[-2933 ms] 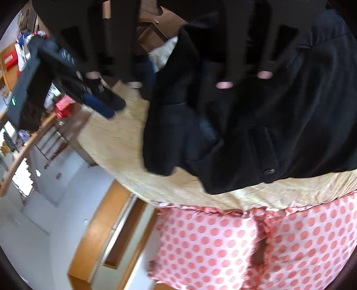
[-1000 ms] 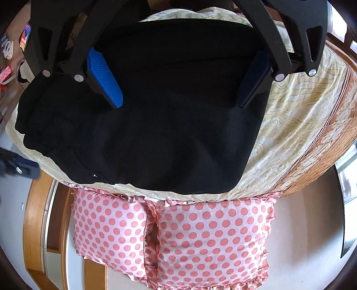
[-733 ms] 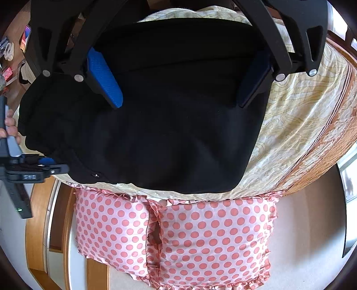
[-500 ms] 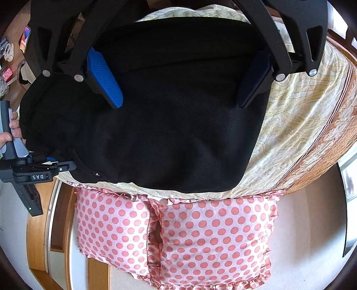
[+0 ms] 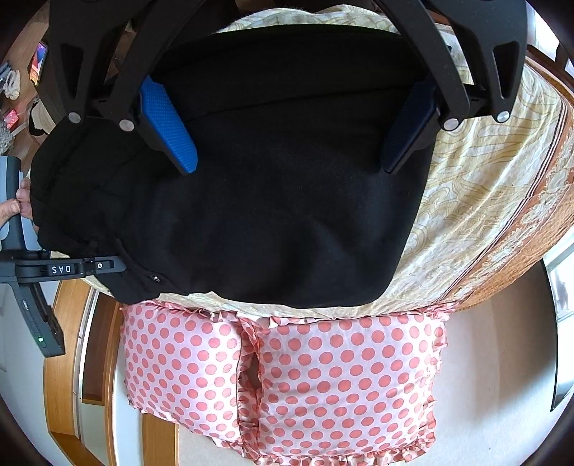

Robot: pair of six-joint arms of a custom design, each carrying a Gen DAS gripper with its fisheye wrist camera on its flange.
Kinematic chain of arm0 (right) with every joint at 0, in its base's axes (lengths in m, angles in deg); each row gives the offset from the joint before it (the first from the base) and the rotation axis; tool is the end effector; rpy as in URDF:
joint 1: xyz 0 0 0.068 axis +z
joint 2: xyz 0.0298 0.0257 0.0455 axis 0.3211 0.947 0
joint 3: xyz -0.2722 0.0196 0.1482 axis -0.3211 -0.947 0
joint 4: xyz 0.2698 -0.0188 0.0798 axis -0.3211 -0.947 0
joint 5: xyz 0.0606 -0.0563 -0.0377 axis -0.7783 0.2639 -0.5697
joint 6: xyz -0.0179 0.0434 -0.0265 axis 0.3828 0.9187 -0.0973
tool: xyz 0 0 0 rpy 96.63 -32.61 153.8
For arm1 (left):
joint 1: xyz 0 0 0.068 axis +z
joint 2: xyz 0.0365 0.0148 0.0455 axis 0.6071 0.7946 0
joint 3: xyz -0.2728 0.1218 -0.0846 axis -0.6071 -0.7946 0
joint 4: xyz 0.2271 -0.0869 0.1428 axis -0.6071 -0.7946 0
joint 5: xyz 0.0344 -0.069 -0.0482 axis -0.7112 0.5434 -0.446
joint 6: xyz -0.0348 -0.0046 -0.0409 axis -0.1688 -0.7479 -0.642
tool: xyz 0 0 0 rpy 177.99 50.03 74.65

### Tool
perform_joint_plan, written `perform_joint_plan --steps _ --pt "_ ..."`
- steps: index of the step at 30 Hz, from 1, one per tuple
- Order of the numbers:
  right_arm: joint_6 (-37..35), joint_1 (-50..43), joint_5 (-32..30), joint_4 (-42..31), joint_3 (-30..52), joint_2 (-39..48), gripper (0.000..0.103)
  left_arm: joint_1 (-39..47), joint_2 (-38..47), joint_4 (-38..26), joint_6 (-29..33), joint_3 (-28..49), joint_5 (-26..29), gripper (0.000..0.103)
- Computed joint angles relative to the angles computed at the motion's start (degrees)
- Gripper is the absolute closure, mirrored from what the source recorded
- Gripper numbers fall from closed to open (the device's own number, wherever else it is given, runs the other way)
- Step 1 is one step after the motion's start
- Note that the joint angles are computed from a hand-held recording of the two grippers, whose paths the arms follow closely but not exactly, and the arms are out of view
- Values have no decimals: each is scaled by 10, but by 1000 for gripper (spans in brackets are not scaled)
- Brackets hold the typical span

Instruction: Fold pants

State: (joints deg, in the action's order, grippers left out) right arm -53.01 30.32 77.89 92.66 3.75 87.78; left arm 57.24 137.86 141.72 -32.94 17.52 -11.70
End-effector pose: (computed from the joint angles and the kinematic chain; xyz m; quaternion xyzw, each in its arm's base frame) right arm 0.3320 0.0715 0.0518 0.0080 0.9284 0.1258 0.3496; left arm 0.2523 0.0708 0.0281 0.1388 0.8739 -0.0949 0.4561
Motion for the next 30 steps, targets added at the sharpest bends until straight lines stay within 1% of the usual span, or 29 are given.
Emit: perform_joint_plan --steps 2,3,5,6,7,8,10,12,14,16,18,20,21,22,23,24,26,29,30 --pt "24 -22 -37 -8 9 11 56 1 -1 -5 2 2 2 2" --pt "33 -31 -56 -5 12 18 54 0 -1 -5 1 2 2 2" --pt "39 -35 -64 7 13 26 54 -1 -4 -10 1 2 1 2" --pt "38 -34 -65 14 11 29 56 0 -9 -22 2 6 2 2" --pt "30 -28 -56 32 4 29 64 1 -12 -31 3 9 5 2" --pt "19 -20 -41 42 -3 24 70 4 -18 -48 5 14 11 2" --pt "0 -4 -16 56 -15 10 77 14 -37 -102 11 29 31 2" --pt "-17 8 -4 78 -30 -5 80 33 -63 -158 8 49 55 2" --pt "-30 13 -3 92 -40 -15 82 47 -78 -170 -6 57 67 2" --pt "-40 19 1 97 -43 -19 82 65 -99 -214 -15 89 78 2" --pt "-38 20 11 76 -32 -15 82 71 -105 -280 -19 135 74 2" --pt "-31 16 6 75 -27 -6 82 69 -93 -385 -18 207 69 2" --pt "-28 13 2 76 -26 -3 82 63 -75 -467 -14 264 65 6" --pt "-23 10 -2 79 -27 0 82 60 -56 -537 -8 314 71 8" --pt "-20 9 -5 83 -28 1 82 56 -34 -602 -1 362 76 15" --pt "-18 8 -6 84 -27 3 82 50 -18 -642 3 395 75 18" --pt "-17 8 -6 84 -27 4 82 37 20 -721 17 463 74 20" --pt "-16 8 -6 86 -27 5 82 22 53 -774 20 515 70 24" --pt "-15 8 -7 87 -27 6 82 17 70 -806 23 542 78 25"
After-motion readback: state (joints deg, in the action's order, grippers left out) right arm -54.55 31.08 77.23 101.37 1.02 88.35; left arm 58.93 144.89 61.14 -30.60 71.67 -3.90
